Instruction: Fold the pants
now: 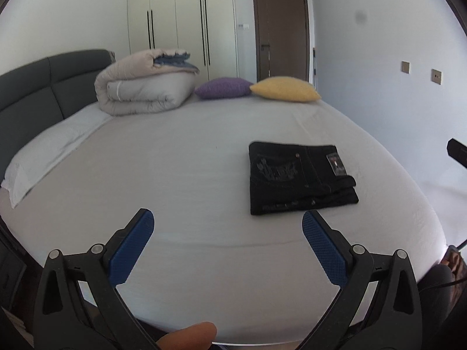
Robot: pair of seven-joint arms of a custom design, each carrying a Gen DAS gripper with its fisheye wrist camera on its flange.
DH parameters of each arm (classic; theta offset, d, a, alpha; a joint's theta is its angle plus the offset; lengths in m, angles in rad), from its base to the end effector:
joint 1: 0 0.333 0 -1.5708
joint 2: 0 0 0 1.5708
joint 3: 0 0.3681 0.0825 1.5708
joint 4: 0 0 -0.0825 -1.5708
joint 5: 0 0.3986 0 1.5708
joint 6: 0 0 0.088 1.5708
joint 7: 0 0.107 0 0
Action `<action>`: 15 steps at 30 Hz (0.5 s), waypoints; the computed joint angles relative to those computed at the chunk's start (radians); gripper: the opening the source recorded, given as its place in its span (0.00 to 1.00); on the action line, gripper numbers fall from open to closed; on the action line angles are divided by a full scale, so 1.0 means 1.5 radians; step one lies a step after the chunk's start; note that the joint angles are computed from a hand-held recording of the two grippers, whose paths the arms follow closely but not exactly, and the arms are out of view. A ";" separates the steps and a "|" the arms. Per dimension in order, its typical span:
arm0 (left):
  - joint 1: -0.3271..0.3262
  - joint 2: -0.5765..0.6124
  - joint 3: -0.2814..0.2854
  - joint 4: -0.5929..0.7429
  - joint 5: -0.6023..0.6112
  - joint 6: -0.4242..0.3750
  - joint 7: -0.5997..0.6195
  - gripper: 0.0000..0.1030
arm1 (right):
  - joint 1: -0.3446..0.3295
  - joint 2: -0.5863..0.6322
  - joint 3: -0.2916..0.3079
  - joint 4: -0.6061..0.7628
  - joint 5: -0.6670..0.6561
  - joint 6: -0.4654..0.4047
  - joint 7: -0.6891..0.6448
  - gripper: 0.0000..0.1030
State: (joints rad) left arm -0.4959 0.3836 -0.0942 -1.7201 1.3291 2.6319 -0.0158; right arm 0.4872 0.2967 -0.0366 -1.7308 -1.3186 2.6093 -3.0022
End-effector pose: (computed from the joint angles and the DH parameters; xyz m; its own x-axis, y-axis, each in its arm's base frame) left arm 0.5898 -0.4129 0.4497 -0.0195 -0.9995 -0.0241 -0.5590 0.0309 -0.8286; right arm 0.6250 0.3288 0.5035 -0.1973 -0.9769 -0.0819 -0.4661 0.1669 -0.8689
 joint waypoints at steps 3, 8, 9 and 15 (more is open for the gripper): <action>0.016 0.045 -0.013 0.026 -0.093 0.010 0.075 1.00 | -0.009 0.019 0.012 -0.002 0.086 0.008 -0.059 1.00; 0.010 0.088 0.005 0.046 -0.181 0.024 0.135 1.00 | 0.016 0.032 -0.001 0.005 0.113 -0.008 -0.104 1.00; 0.007 0.093 0.011 0.049 -0.192 0.025 0.143 1.00 | 0.018 0.035 -0.002 0.008 0.117 -0.008 -0.114 1.00; -0.014 0.110 0.043 0.061 -0.245 0.032 0.183 1.00 | 0.023 0.058 -0.005 0.022 0.181 0.008 -0.192 1.00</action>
